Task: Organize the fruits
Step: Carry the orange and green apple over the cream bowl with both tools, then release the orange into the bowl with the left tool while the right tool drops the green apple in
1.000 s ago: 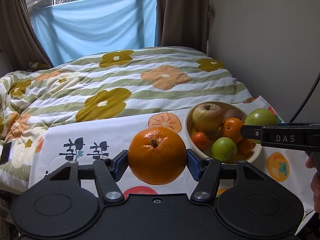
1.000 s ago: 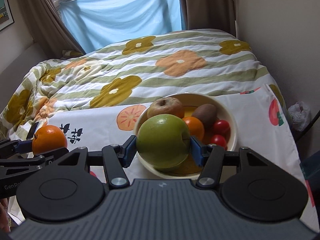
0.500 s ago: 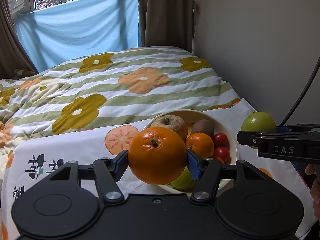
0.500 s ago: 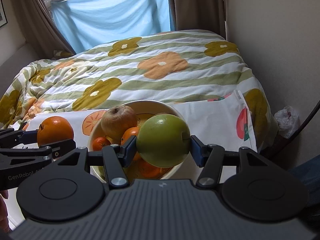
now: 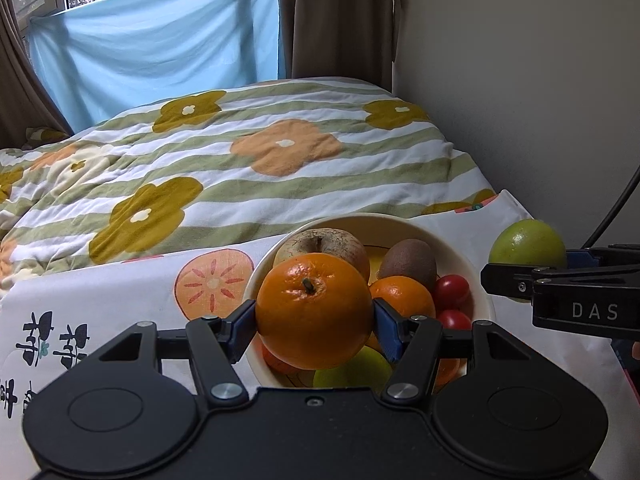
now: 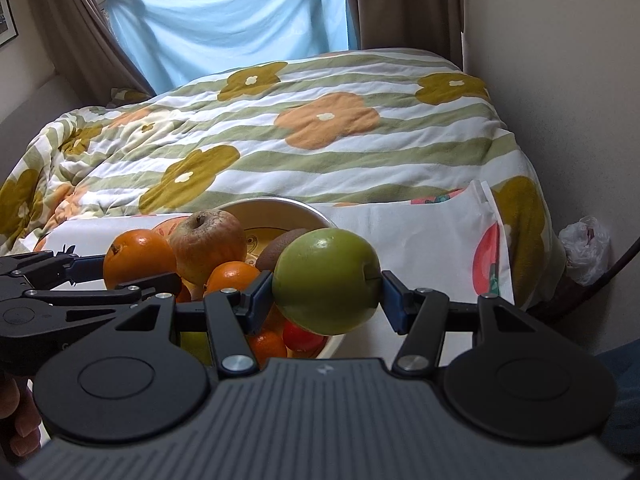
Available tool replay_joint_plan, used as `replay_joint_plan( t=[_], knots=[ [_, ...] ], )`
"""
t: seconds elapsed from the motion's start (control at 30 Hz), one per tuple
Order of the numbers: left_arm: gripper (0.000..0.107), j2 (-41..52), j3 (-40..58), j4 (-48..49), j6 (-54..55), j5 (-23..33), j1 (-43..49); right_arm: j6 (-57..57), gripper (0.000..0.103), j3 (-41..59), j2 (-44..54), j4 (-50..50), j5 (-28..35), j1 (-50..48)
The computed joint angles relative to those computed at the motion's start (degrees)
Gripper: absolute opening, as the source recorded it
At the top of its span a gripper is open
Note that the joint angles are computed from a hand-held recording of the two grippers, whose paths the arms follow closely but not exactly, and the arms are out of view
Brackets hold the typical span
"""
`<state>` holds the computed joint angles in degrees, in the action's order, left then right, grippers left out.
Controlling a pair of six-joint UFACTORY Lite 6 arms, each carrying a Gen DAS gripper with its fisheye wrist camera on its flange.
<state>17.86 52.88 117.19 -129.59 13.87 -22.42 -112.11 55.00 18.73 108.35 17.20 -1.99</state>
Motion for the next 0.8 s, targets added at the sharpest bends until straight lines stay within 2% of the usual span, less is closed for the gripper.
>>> replay_joint_plan(
  t=[0.13,0.27,0.3,0.33,0.4,0.8],
  knots=[
    [0.065,0.8,-0.2,3.8,-3.8,0.3,-0.4,-0.2,0.071,1.2,1.4,0.3,0.4,0.2],
    [0.067,2.6,0.8,3.4,-3.1,1.1,-0.9,-0.7,0.071,1.8,2.1,1.0,0.4,0.5],
    [0.073,2.8,0.5,4.5,-3.8,2.5,-1.5,-0.6,0.071,1.9,2.2,1.0,0.4,0.5],
    [0.086,2.6,0.1,5.5,-4.5,3.6,-1.9,-0.5,0.071,1.8,2.1,1.0,0.4,0.6],
    [0.092,2.1,-0.8,8.9,-7.1,5.0,-2.3,-0.5,0.071,1.8,2.1,1.0,0.3,0.6],
    [0.093,1.5,-4.1,21.2,-19.4,6.0,-0.6,-2.1,0.071,0.7,2.2,3.6,-0.3,0.9]
  ],
)
